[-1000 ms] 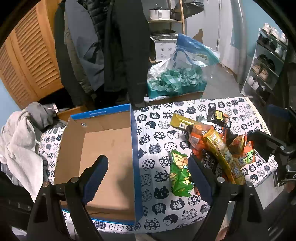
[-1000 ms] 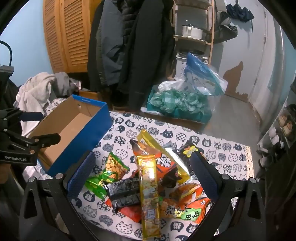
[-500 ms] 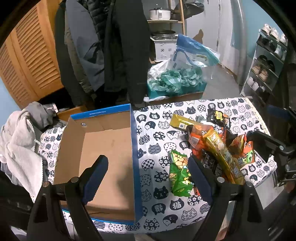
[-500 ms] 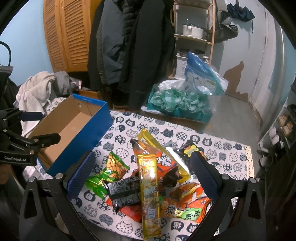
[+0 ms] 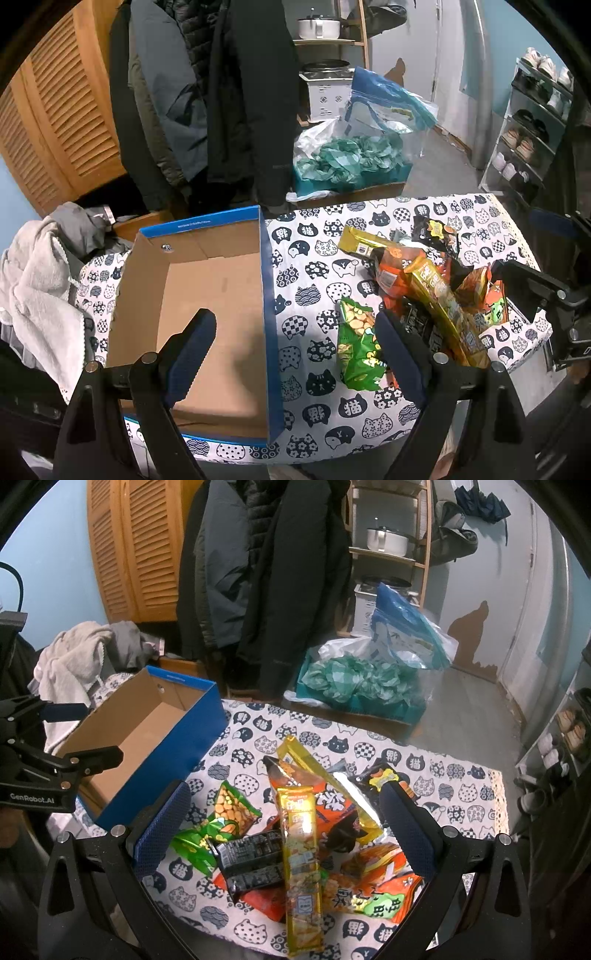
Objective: Organize snacks
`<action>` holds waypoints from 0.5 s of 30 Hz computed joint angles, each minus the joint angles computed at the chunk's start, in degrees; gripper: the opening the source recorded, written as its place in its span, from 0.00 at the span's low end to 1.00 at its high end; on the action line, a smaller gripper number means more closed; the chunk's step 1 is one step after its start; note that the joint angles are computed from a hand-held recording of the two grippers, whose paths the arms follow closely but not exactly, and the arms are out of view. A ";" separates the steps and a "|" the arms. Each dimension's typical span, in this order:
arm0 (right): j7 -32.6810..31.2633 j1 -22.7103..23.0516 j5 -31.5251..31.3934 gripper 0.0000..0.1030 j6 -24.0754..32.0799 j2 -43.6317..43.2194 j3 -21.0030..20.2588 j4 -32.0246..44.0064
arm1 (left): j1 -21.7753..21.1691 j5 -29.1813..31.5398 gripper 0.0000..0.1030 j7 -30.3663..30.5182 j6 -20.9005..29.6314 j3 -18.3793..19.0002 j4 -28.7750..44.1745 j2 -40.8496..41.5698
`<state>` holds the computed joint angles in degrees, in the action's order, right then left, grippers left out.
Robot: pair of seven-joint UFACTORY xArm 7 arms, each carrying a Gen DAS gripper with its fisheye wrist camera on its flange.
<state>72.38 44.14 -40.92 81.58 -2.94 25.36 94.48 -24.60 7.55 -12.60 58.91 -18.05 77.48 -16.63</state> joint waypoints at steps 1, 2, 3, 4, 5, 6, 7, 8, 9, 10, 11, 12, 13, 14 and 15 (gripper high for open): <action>0.06 0.01 -0.08 0.97 0.01 0.04 0.01 0.03 | -0.01 0.02 0.87 -0.03 -0.05 0.00 -0.05 -0.04; 0.07 -0.02 -0.10 0.97 -0.12 0.17 -0.04 0.05 | -0.02 -0.02 0.87 0.03 -0.09 0.04 -0.06 -0.03; 0.07 0.01 -0.10 0.97 -0.12 0.17 -0.06 0.05 | -0.01 -0.02 0.87 0.07 -0.06 0.06 -0.04 -0.01; 0.28 0.14 -0.24 0.97 0.05 0.40 0.06 0.23 | -0.01 -0.02 0.87 0.07 -0.06 0.06 -0.04 -0.01; 0.28 0.21 -0.24 0.97 0.05 0.40 0.00 0.23 | -0.02 0.02 0.87 -0.01 -0.04 0.00 -0.05 -0.03; 0.03 0.15 -0.04 0.97 -0.08 0.17 -0.21 0.09 | -0.03 -0.02 0.87 0.03 -0.03 0.03 -0.04 -0.02; 0.11 0.19 -0.08 0.97 -0.04 0.28 -0.14 0.17 | -0.03 -0.02 0.87 0.03 -0.03 0.03 -0.04 -0.02; 0.03 0.18 -0.08 0.97 -0.02 0.22 -0.18 0.16 | -0.03 -0.07 0.87 0.07 -0.07 0.07 -0.06 -0.03; 0.18 0.27 -0.26 0.97 0.09 0.42 -0.05 0.30 | -0.01 -0.03 0.87 0.06 -0.08 0.07 -0.07 -0.03; 0.07 0.26 -0.15 0.97 0.04 0.32 -0.17 0.25 | -0.01 -0.03 0.87 0.06 -0.08 0.06 -0.07 -0.03; -0.02 0.22 -0.05 0.97 0.05 0.24 -0.24 0.24 | -0.01 0.03 0.87 -0.02 -0.03 0.01 -0.07 -0.05; 0.21 0.29 -0.21 0.97 0.12 0.41 -0.12 0.33 | -0.02 -0.09 0.87 0.09 -0.07 0.10 -0.09 -0.05; 0.01 0.25 -0.06 0.97 0.03 0.26 -0.25 0.27 | -0.03 -0.08 0.87 0.08 -0.05 0.07 -0.10 -0.09; 0.22 0.31 -0.21 0.97 0.10 0.43 -0.14 0.35 | -0.01 -0.02 0.87 0.04 -0.10 0.05 -0.14 -0.11; -0.07 0.27 -0.03 0.97 0.10 0.29 -0.27 0.35 | -0.01 -0.03 0.87 0.06 -0.10 0.05 -0.13 -0.09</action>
